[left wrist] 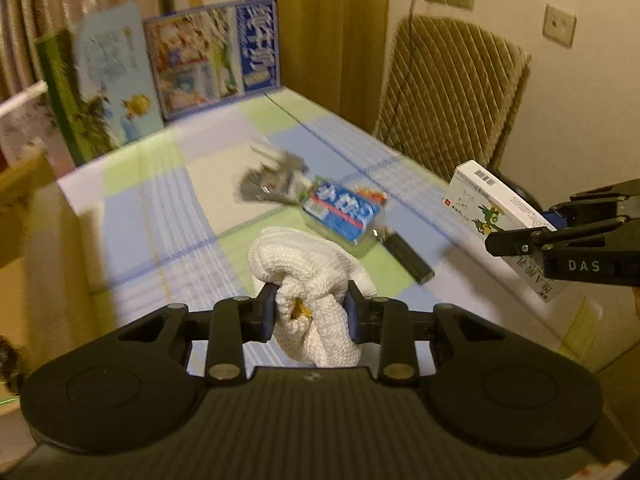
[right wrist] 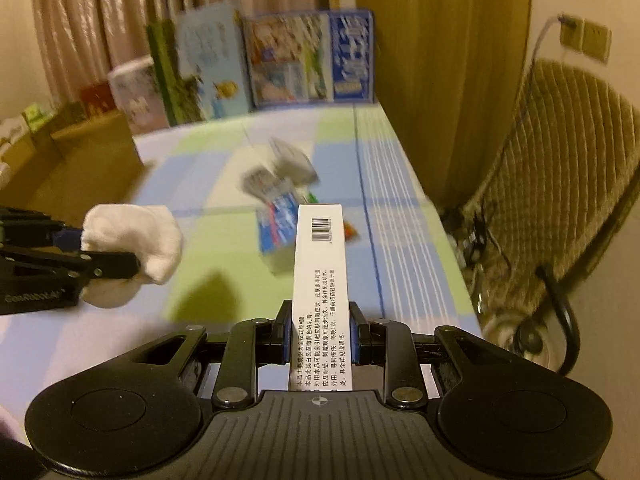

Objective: Organize objects
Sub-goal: 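Carry the cloth and white box to the cardboard box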

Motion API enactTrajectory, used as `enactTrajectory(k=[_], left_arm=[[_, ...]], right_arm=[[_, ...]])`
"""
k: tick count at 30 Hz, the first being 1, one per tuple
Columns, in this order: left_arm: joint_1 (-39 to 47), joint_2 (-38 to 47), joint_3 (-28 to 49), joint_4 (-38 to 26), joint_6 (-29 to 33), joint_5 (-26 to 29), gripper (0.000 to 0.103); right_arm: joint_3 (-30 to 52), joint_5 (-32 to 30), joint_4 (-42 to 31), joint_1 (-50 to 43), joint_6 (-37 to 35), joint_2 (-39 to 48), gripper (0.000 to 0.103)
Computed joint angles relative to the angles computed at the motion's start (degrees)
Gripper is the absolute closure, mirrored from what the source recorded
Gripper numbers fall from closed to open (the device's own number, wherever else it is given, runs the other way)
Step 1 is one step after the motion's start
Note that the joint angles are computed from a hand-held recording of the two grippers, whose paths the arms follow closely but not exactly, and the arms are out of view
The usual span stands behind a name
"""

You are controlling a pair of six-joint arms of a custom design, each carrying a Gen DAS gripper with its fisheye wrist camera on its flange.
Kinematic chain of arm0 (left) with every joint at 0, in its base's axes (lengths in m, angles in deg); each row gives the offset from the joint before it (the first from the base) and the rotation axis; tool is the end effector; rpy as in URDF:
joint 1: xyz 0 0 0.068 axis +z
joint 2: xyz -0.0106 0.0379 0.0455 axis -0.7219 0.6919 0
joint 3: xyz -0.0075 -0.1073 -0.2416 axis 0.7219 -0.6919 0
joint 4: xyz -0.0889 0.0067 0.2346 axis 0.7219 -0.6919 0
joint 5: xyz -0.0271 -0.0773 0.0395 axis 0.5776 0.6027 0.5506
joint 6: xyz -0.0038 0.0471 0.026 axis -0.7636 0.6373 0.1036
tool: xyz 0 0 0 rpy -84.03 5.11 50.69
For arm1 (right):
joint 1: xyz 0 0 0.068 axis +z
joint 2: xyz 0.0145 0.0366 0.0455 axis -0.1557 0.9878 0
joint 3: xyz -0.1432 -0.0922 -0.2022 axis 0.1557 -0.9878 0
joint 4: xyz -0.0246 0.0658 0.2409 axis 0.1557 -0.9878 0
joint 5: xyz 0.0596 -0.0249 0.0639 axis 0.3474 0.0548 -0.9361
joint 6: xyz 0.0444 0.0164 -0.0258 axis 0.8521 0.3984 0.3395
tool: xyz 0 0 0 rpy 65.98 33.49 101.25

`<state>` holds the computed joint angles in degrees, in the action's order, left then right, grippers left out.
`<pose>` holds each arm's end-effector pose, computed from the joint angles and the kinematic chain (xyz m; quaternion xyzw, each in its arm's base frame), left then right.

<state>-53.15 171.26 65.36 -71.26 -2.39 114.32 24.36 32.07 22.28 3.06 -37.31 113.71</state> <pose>0.3629 -0.0629 0.2709 0.4158 0.8192 -0.1731 0.3550 0.2101 0.0342 0.2759 0.1373 0.9100 -0.0223 0.3907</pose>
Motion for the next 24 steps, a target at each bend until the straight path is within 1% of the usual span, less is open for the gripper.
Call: enactTrajectory(k=[6,14,19,24], left_arm=[[4.45,-6.24,2.03,-4.93,-1.49,1.65,0.075],[14.93,-12.61,2.7,-11.21,-1.0,6.33,0.075],[22.21,-13.31,4.93,-15.57,1.27,9.31,0.075],[28.32,-11.36,9.21,-19.04,3.71,11.8,0.075]], right_arm=[[9.03,4.42,-4.39,8.67,3.36,0.51,0.08],[17.86,10.25,-7.71,21.27,8.16,4.56,0.08],[21.9,11.9,-7.59,26.74,9.69,8.5,0.08],[25.95,12.31,-7.0,30.01,9.85,13.02,0.08]])
